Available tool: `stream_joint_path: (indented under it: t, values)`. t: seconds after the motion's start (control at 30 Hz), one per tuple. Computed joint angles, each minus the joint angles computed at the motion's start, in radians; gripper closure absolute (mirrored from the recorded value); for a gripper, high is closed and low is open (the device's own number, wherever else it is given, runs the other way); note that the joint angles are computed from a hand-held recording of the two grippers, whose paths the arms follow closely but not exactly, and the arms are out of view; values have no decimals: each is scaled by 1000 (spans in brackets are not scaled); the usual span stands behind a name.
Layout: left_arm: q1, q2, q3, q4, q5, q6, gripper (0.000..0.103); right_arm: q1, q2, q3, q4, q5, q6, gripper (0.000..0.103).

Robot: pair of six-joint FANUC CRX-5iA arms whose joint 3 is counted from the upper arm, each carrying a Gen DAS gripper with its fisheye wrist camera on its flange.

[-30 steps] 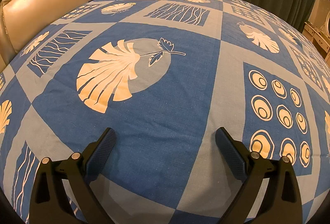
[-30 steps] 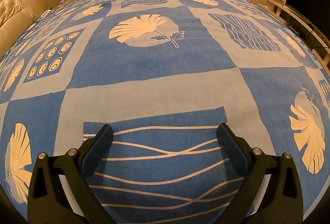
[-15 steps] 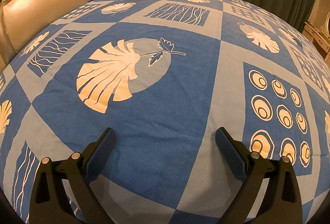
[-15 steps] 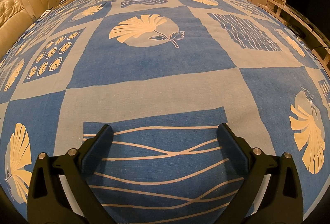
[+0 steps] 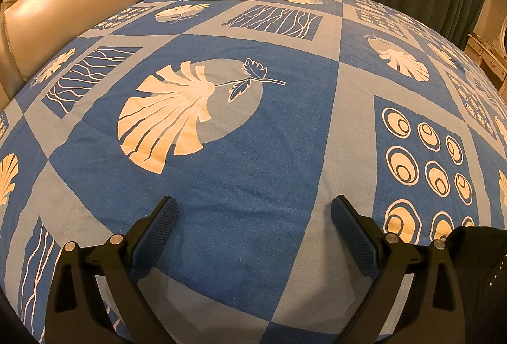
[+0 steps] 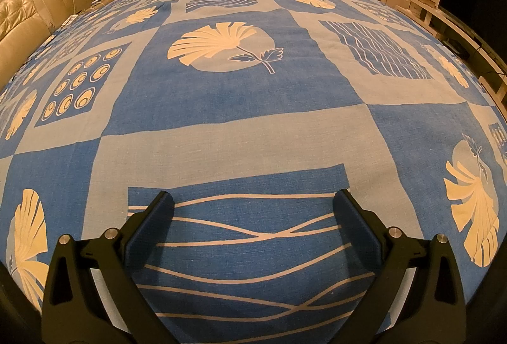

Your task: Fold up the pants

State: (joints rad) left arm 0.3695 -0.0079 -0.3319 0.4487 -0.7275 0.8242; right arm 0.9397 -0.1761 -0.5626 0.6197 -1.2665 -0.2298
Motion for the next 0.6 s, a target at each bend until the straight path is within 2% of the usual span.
stream_joint_path:
  t: [0.43, 0.53, 0.6]
  values:
    - [-1, -3, 0, -3, -2, 5, 6, -3, 15, 18, -13, -18, 23, 2]
    - [5, 3, 12, 0, -14, 9, 6, -24, 39, 47, -28, -29, 77, 2]
    - [-1, -9, 9, -36, 27, 55, 6, -51, 43, 44, 27, -1, 128, 2]
